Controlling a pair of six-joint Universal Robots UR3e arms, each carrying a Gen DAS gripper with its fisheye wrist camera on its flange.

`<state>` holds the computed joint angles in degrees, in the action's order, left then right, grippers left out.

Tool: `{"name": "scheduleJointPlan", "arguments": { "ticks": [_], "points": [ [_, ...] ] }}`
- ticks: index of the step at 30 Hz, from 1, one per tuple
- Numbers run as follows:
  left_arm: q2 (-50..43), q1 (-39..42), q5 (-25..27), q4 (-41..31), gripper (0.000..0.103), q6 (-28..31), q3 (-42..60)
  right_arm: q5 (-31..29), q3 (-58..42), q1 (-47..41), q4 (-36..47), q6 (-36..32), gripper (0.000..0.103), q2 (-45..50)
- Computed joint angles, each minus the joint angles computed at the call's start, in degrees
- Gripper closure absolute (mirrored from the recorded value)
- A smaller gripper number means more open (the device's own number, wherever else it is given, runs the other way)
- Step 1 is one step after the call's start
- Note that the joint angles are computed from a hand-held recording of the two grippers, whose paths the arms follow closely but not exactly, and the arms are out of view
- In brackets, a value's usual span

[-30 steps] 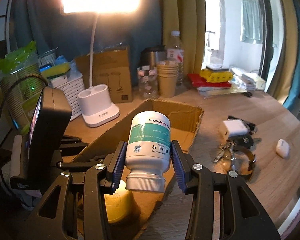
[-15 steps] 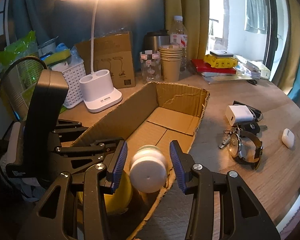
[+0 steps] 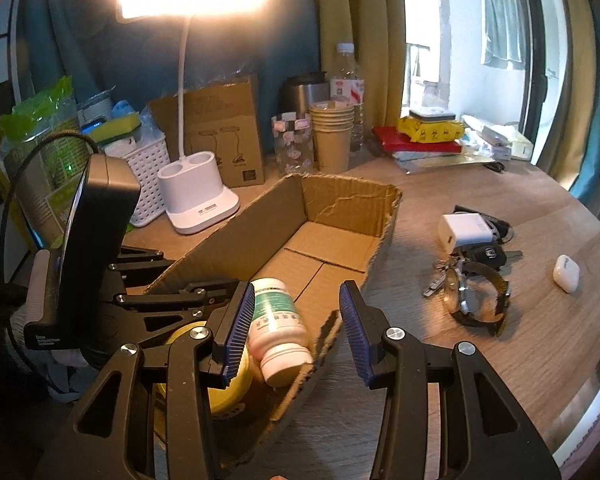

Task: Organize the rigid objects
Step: 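Carry the pill bottle into the box beside the jar and release, then move the right tool to the wristwatch and grasp its band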

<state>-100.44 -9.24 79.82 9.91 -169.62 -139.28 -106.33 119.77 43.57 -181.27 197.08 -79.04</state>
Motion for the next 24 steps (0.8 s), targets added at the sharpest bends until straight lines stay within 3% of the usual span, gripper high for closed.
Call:
{"name": "scheduleJointPlan", "arguments": {
  "ticks": [24],
  "points": [
    [-0.05, 0.02, -0.03, 0.04, 0.09, 0.02, 0.01, -5.68, 13.1, -7.66, -3.42, 1.51, 0.05, -10.22]
  ]
}}
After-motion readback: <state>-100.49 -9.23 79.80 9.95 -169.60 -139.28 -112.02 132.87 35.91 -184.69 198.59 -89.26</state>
